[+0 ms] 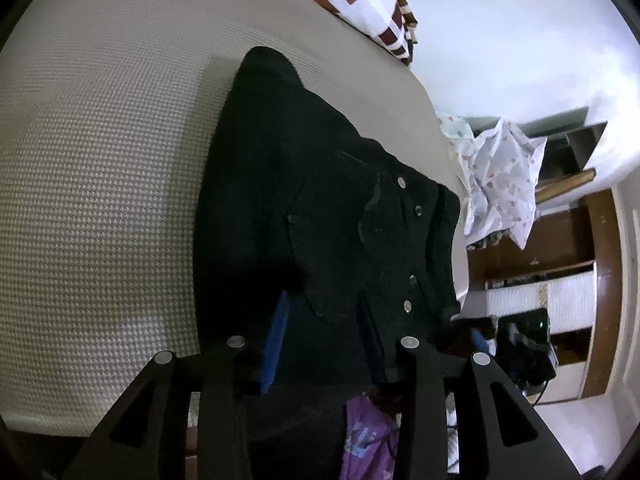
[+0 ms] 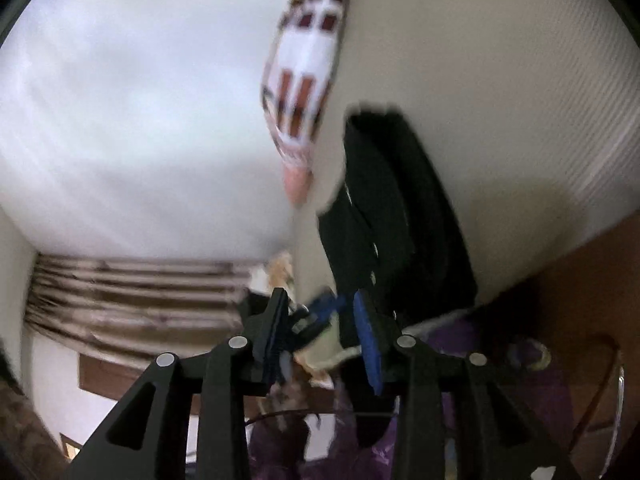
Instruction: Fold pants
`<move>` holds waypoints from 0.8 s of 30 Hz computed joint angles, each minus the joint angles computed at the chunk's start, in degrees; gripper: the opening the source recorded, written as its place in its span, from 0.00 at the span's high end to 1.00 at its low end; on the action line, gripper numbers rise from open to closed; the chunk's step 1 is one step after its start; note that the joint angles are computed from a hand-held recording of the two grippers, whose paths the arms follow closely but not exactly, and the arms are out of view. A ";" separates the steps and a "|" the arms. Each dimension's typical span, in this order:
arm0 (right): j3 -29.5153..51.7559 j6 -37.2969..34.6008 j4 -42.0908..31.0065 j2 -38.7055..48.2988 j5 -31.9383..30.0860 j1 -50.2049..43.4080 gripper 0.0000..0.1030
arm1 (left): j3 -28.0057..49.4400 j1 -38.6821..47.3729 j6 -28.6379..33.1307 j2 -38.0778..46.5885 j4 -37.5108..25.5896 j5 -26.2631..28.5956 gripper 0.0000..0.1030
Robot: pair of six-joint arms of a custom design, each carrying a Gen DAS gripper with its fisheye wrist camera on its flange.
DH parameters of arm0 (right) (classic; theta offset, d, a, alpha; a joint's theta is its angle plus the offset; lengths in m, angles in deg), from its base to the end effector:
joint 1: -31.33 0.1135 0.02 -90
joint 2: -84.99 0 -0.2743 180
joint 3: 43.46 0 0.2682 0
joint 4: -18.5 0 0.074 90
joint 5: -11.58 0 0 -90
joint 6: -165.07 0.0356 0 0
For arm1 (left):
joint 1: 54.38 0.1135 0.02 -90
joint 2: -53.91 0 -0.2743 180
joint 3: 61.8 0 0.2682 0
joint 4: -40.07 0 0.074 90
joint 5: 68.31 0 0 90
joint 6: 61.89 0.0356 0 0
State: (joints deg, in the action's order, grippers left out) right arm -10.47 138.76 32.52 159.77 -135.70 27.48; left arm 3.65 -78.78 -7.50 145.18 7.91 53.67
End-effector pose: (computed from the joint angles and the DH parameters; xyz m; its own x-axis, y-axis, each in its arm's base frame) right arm 0.2320 0.0144 0.1560 -0.8393 0.5421 -0.0408 0.1036 0.2331 0.9669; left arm 0.2861 -0.1505 0.1826 -0.9807 -0.0975 -0.1696 0.0432 0.7376 -0.6738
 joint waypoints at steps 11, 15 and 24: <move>3.33 -3.09 -3.51 7.40 10.64 4.28 0.55 | -3.62 0.46 -0.87 -3.05 2.23 -0.28 0.53; 5.65 -3.26 -2.38 9.54 15.29 7.55 0.48 | -4.34 1.04 -0.57 -3.41 2.73 0.48 0.53; 2.87 -2.91 -9.19 -3.19 17.82 9.19 0.86 | -4.78 2.87 1.00 -5.70 -0.09 1.12 0.53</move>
